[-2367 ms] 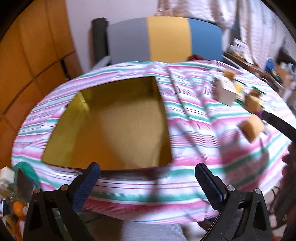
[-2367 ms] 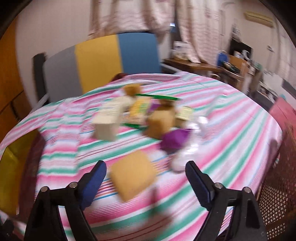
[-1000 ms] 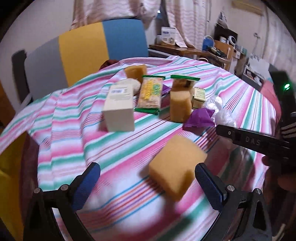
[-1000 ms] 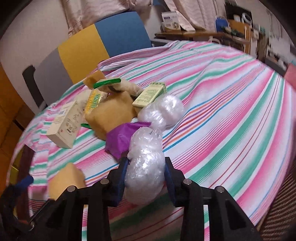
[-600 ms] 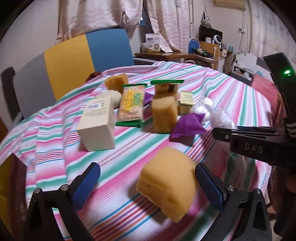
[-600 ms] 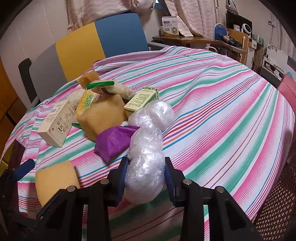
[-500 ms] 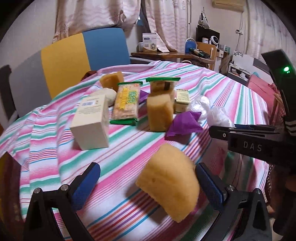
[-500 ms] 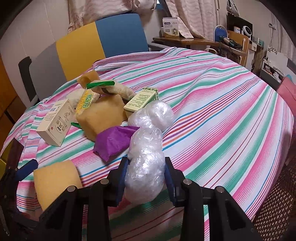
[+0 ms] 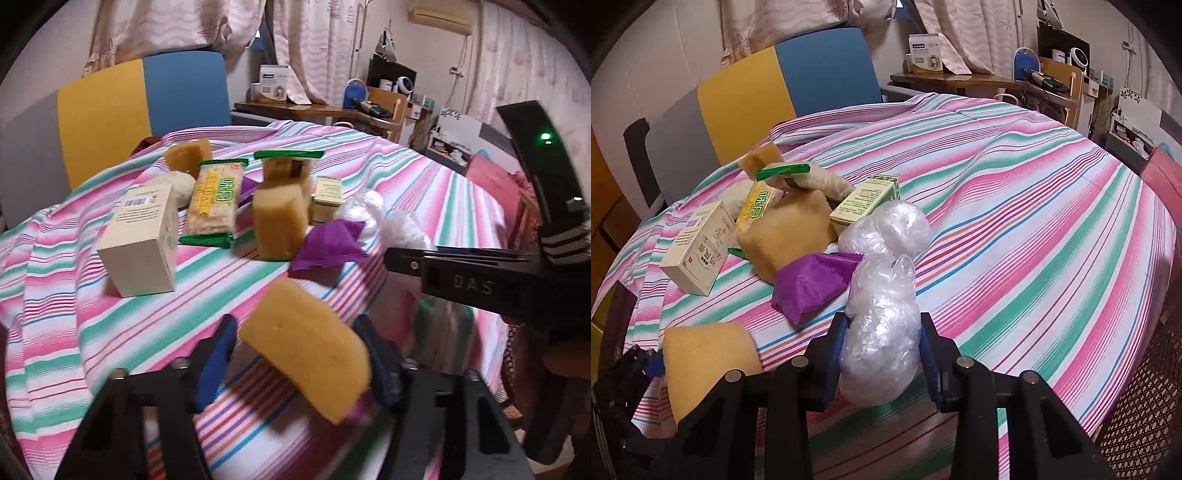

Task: Organize objects
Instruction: 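Grasp the bubble-wrapped ball with the right tool while the left tool grasps a yellow sponge, then carry both items to the gold tray and open both tools to release them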

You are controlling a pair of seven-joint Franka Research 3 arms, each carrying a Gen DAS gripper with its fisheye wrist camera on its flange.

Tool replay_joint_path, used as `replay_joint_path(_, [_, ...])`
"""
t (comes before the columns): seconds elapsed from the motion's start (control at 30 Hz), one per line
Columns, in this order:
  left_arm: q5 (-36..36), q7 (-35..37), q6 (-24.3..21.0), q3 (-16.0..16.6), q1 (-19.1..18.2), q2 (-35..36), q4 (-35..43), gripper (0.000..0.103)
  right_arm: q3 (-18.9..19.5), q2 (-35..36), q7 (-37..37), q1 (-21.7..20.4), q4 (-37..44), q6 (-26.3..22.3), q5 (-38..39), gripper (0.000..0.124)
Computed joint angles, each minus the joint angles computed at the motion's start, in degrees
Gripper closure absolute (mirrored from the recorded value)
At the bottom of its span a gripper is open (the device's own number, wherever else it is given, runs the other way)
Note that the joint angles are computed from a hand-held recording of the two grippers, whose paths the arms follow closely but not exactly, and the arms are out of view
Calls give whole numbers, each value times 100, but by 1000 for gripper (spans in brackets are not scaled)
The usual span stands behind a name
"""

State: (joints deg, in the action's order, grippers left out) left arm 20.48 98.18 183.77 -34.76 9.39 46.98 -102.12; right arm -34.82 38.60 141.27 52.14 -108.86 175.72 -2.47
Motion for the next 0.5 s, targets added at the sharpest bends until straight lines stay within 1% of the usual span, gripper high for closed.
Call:
replay_joint_path(0.03, [27, 63, -17, -185, 172, 55, -40, 48, -17, -1, 11, 18, -6, 1, 4, 86])
replay_joint_path(0.17, [5, 42, 47, -414, 458, 58, -225, 50, -171, 10, 72, 190, -37, 27, -9, 86])
replay_joint_path(0.3, [27, -222, 277, -323, 534, -108, -484, 50, -364, 47, 143, 430, -36, 25, -33, 86])
replay_joint_path(0.4, [158, -471, 445, -264, 652, -215, -673, 51, -382, 63, 154, 528, -17, 30, -25, 86])
replay_joint_path(0.5, [212, -840, 812, -15, 628, -450, -957, 51, -322, 57, 127, 576, 5, 24, -33, 86])
